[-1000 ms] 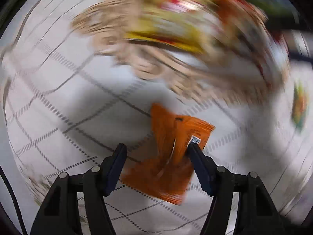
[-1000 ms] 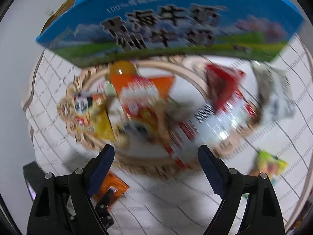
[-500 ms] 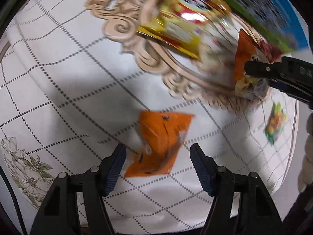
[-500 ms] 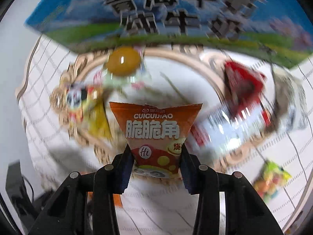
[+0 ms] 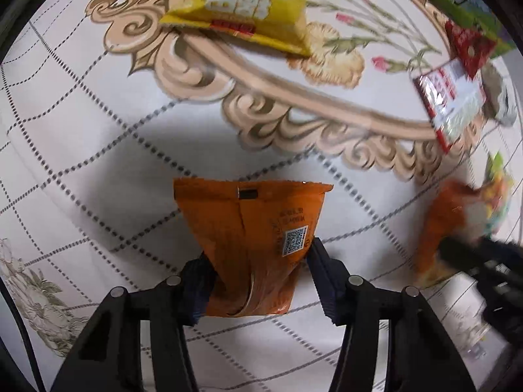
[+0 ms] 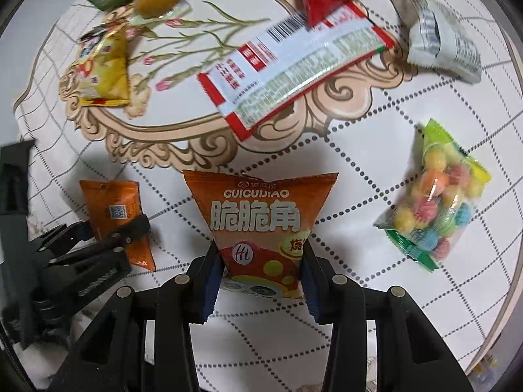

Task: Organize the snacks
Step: 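Carry both bags into the box and open both tools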

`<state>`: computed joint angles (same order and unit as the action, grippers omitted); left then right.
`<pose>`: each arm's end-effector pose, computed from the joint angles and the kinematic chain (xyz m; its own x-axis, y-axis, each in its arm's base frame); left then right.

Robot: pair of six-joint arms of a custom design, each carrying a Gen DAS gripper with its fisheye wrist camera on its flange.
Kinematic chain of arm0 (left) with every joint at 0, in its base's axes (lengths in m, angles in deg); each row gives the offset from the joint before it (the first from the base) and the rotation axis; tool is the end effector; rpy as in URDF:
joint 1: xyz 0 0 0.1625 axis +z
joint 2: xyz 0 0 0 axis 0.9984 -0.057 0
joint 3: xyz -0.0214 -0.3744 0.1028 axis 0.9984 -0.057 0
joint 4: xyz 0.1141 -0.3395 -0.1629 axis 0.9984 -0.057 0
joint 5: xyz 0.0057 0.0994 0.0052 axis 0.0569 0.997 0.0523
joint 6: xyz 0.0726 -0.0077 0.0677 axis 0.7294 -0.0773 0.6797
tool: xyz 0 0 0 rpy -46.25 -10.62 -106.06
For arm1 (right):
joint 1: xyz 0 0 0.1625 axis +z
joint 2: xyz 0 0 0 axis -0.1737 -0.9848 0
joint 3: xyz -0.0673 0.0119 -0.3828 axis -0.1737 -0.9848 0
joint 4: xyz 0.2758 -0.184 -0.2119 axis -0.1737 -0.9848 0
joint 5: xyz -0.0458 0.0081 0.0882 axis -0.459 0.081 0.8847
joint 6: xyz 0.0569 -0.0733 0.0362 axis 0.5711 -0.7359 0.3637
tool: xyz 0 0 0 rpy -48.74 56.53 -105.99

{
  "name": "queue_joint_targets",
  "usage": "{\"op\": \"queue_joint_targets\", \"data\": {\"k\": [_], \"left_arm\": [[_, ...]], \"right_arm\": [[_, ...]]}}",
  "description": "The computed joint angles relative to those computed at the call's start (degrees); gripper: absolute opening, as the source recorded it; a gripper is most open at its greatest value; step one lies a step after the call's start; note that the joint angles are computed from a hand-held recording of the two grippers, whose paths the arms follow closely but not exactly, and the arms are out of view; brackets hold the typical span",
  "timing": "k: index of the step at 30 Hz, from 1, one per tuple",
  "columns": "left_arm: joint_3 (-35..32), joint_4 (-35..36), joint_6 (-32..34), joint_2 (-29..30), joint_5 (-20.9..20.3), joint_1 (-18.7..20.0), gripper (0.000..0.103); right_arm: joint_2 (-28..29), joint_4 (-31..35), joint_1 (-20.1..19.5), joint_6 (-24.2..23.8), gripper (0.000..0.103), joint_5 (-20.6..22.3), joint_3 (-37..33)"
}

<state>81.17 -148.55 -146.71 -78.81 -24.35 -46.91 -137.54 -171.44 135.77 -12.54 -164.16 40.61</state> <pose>-0.1375 -0.3382 0.2406 -0.6993 -0.2795 -0.6579 -0.2437 0.9585 -0.1481 0.3670 -0.3478 0.0863 -0.8104 -0.2000 0.5507 -0.0835 0.9698 0.2293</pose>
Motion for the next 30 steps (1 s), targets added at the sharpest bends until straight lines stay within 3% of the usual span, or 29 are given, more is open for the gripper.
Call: {"op": "queue_joint_targets", "data": {"k": [5, 10, 18, 25, 30], "left_arm": [[-4.2, -3.1, 4.2, 5.8, 1.0, 4.0, 0.051], [-6.1, -3.3, 5.8, 7.9, 1.7, 6.0, 0.052], [-8.1, -2.6, 4.7, 6.9, 1.1, 1.7, 0.048], [-20.7, -1.7, 7.5, 8.9, 5.0, -2.3, 0.048], [-34.1, -0.8, 14.2, 14.8, 9.0, -0.6, 0.048]], "right_arm": [[0.1, -3.0, -1.0, 1.3, 0.052, -0.4, 2.0], [1.7, -4.5, -1.3, 2.2, 0.055, 0.0, 2.9], [0.4, -7.6, -0.7, 0.0, 0.046, -0.2, 3.5], [-3.5, -7.6, 1.8, -3.3, 0.046, 1.1, -2.5], [-2.3, -8.5, 2.5, -7.0, 0.046, 1.2, -13.0]]}}
